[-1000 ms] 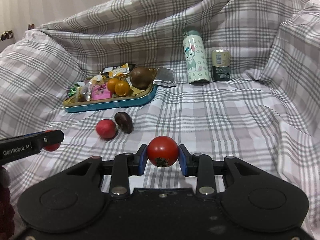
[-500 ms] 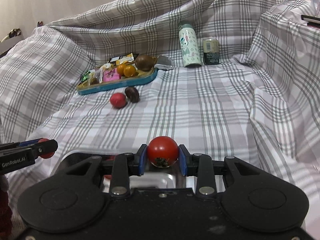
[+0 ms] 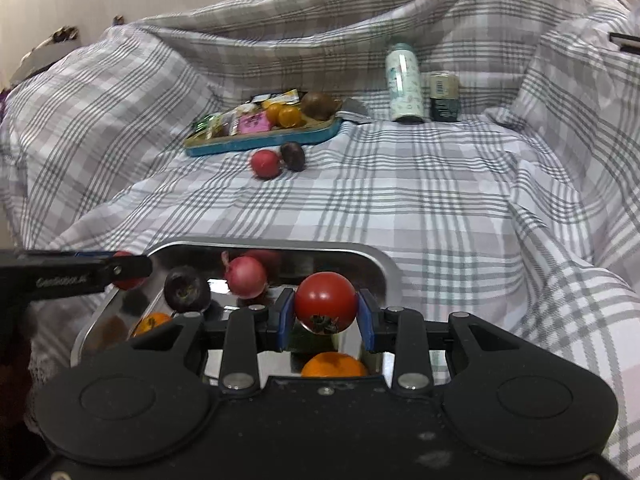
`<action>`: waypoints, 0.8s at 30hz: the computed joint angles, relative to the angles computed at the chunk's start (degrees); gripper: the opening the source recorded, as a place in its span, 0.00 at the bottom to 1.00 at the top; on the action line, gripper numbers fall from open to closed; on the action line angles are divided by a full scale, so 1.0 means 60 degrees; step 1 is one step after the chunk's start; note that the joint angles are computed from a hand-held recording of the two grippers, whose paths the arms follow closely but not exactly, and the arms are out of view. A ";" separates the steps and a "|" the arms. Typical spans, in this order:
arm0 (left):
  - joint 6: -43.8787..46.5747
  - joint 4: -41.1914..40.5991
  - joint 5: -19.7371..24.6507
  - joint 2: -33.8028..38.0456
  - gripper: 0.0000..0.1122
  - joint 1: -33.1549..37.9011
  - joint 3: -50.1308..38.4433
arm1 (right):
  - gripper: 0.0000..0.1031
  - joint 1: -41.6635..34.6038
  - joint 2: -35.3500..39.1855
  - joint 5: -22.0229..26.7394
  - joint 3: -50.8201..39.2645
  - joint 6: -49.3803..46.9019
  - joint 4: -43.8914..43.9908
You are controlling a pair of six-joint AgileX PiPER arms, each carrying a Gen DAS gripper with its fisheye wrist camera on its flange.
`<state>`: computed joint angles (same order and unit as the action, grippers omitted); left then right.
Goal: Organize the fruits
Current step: 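Open both grippers to drop the cherry tomatoes into the steel tray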
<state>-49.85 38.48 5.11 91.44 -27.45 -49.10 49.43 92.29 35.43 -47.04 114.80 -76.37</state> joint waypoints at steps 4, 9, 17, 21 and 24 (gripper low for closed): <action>-0.0933 0.0898 -0.0081 -0.0058 0.38 0.0003 0.0071 | 0.33 0.0133 0.0102 -0.0001 -0.0061 -0.0292 -0.0071; 0.0985 -0.1023 0.0067 0.0050 0.38 0.0017 -0.0091 | 0.34 0.0055 0.0087 -0.0229 -0.0072 -0.0541 0.0067; 0.0739 -0.0756 0.0091 0.0037 0.38 -0.0005 -0.0088 | 0.34 -0.0082 0.0041 -0.0444 -0.0018 -0.0401 -0.0031; 0.0332 -0.0307 0.0104 0.0036 0.38 -0.0034 -0.0075 | 0.34 -0.0057 0.0053 -0.0418 -0.0030 -0.0323 -0.0027; 0.0300 -0.0281 0.0069 0.0040 0.38 -0.0022 -0.0063 | 0.34 -0.0043 0.0023 -0.0392 0.0009 -0.0118 -0.0124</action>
<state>-48.05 36.80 5.53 91.68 -27.58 -49.48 49.17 92.43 33.08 -46.98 114.09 -77.12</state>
